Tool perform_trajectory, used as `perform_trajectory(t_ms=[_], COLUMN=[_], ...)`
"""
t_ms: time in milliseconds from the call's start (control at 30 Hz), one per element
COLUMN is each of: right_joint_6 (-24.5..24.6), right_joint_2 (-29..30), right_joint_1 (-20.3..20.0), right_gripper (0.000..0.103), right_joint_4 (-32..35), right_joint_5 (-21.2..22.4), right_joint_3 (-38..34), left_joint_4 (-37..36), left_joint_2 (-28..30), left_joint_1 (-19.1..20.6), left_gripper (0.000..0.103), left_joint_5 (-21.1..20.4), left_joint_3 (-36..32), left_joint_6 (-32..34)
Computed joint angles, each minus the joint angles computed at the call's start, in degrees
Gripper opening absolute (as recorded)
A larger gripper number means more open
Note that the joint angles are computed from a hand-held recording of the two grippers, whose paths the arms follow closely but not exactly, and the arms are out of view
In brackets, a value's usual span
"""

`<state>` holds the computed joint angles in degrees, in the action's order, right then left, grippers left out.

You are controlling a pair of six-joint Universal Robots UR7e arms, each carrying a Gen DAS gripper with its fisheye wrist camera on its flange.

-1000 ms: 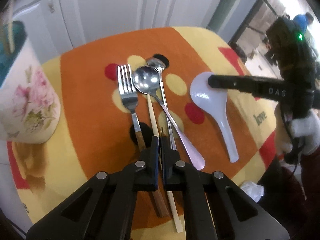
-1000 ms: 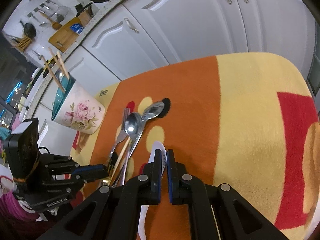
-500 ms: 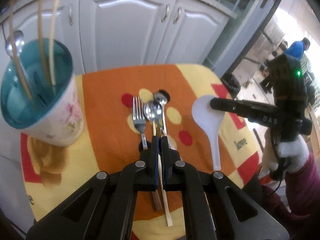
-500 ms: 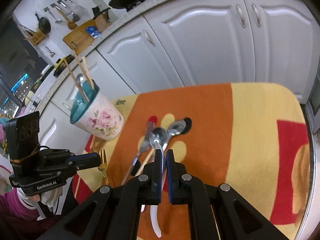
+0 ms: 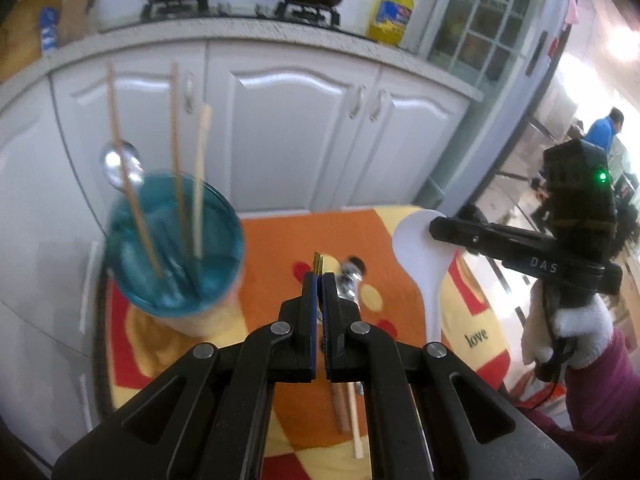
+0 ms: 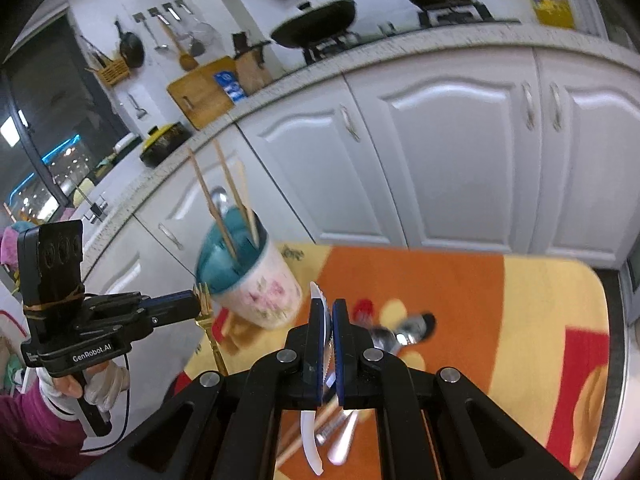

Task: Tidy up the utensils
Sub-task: 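Lift the held utensils toward the floral holder with both grippers, then insert the utensils into the holder and open both grippers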

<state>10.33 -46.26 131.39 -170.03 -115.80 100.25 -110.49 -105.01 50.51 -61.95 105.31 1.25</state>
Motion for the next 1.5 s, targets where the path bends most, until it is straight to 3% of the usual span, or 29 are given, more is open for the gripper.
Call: perform_trajectory(t_ms=[533, 900, 1100, 1267, 1500], right_joint_6=[-7.9, -9.4, -10.6, -11.5, -14.2], right_joint_2=[11.8, 17.7, 21.5, 24.7, 28.1], right_joint_1=[2.7, 2.4, 2.2, 1.6, 0.7], right_gripper=[0.004, 0.004, 0.004, 0.004, 0.004], right_joint_4=[5.4, 6.4, 5.7, 3.3, -2.0], right_joint_5=[0.4, 2.3, 1.4, 0.6, -1.5], right_joint_3=[-21.3, -30.3, -34.8, -37.7, -39.1], left_joint_4=[-5.9, -11.4, -16.7, -25.9, -33.3], left_joint_2=[2.7, 6.6, 9.0, 9.9, 10.8], left_joint_1=[1.9, 4.8, 6.1, 6.0, 6.6], left_gripper=[0.0, 0.0, 0.0, 0.001, 0.001], left_joint_5=[8.7, 11.5, 14.6, 19.7, 22.1], left_joint_3=[-7.7, -12.3, -11.5, -7.5, -4.2], left_joint_6=[4.5, 7.1, 9.3, 15.1, 20.9])
